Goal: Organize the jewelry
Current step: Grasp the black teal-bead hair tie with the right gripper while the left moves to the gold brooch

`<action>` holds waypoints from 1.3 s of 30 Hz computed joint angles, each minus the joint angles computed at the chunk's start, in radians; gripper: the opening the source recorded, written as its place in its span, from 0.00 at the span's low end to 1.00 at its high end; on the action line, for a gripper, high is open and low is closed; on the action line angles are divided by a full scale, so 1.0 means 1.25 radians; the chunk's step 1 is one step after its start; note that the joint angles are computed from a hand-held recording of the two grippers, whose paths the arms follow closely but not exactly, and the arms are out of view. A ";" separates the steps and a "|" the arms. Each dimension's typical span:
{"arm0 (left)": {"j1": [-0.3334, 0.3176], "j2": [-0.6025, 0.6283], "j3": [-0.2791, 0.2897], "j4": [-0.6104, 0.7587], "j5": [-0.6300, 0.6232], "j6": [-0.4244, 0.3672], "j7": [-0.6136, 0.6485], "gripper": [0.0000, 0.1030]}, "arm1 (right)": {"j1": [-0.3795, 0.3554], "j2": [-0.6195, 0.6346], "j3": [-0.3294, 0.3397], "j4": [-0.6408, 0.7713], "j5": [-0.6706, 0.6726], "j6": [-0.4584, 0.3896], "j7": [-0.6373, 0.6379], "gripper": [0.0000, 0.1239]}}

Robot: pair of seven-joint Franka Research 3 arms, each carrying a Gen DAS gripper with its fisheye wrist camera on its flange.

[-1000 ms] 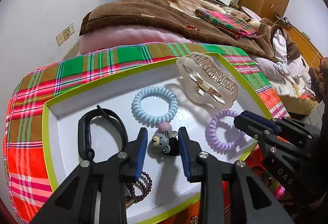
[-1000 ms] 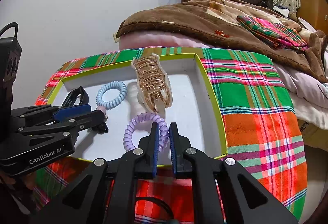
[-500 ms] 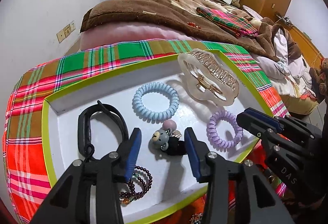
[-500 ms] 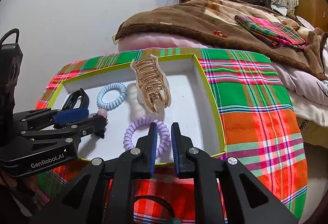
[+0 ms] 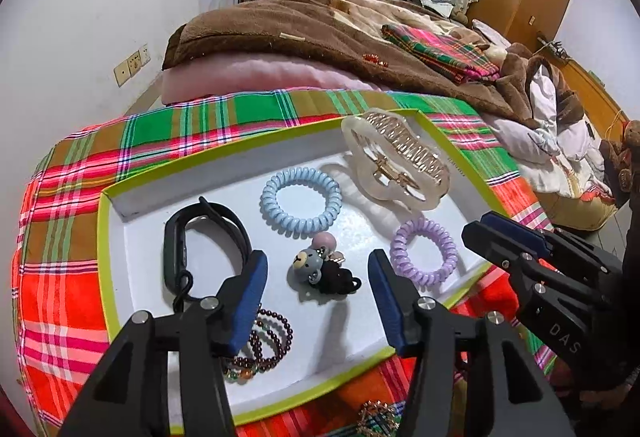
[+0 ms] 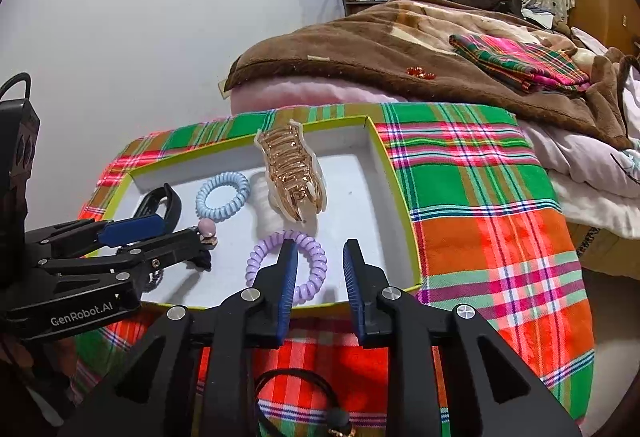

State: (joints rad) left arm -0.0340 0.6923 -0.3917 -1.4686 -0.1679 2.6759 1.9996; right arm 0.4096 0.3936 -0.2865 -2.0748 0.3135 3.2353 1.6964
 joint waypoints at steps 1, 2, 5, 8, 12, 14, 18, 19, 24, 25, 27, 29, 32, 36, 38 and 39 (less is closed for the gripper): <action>0.007 -0.008 -0.006 -0.012 -0.005 0.008 0.005 0.54 | 0.002 -0.007 -0.001 -0.009 0.001 0.007 0.000 0.20; 0.012 -0.014 -0.011 -0.020 -0.010 0.013 0.009 0.54 | 0.000 -0.013 0.002 -0.018 0.004 0.014 -0.002 0.21; 0.033 -0.036 -0.030 -0.052 -0.033 0.032 0.027 0.55 | 0.012 -0.031 -0.008 -0.042 0.018 0.030 -0.011 0.22; 0.049 -0.057 -0.043 -0.080 -0.054 0.046 0.043 0.55 | 0.024 -0.045 -0.016 -0.061 0.036 0.039 -0.024 0.23; 0.064 -0.086 -0.054 -0.121 -0.079 0.060 0.062 0.55 | 0.028 -0.061 -0.012 -0.084 0.060 0.053 -0.045 0.23; 0.070 -0.098 -0.058 -0.139 -0.092 0.065 0.070 0.55 | 0.011 -0.075 0.009 -0.102 0.071 0.065 -0.063 0.23; 0.096 -0.126 -0.077 -0.182 -0.135 0.081 0.098 0.55 | -0.019 -0.097 0.045 -0.134 0.095 0.081 -0.101 0.23; 0.104 -0.134 -0.083 -0.195 -0.148 0.085 0.109 0.55 | -0.032 -0.103 0.059 -0.142 0.101 0.084 -0.109 0.23; 0.125 -0.165 -0.094 -0.240 -0.202 0.101 0.147 0.56 | -0.119 -0.123 0.149 -0.174 0.108 0.099 -0.124 0.23; 0.127 -0.170 -0.093 -0.247 -0.211 0.104 0.152 0.56 | -0.128 -0.125 0.159 -0.178 0.109 0.099 -0.127 0.23; 0.133 -0.180 -0.095 -0.263 -0.232 0.108 0.165 0.56 | -0.146 -0.128 0.177 -0.186 0.106 0.100 -0.131 0.24; 0.137 -0.188 -0.093 -0.275 -0.248 0.110 0.176 0.56 | -0.170 -0.131 0.202 -0.193 0.097 0.101 -0.131 0.24; 0.139 -0.199 -0.085 -0.293 -0.270 0.114 0.183 0.56 | -0.180 -0.129 0.213 -0.194 0.091 0.092 -0.133 0.26; 0.144 -0.214 -0.081 -0.316 -0.304 0.117 0.197 0.56 | -0.252 -0.127 0.283 -0.198 0.049 0.083 -0.120 0.29; 0.142 -0.221 -0.075 -0.327 -0.314 0.120 0.201 0.56 | -0.250 -0.123 0.282 -0.195 0.041 0.075 -0.121 0.30; 0.142 -0.225 -0.073 -0.333 -0.321 0.120 0.204 0.56 | -0.243 -0.122 0.277 -0.194 0.040 0.073 -0.122 0.30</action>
State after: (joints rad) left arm 0.1433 0.4111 -0.4832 -1.8849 -0.5689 2.8256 2.2546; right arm 0.1060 0.2417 0.0592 -2.3172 0.3635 3.3264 1.5443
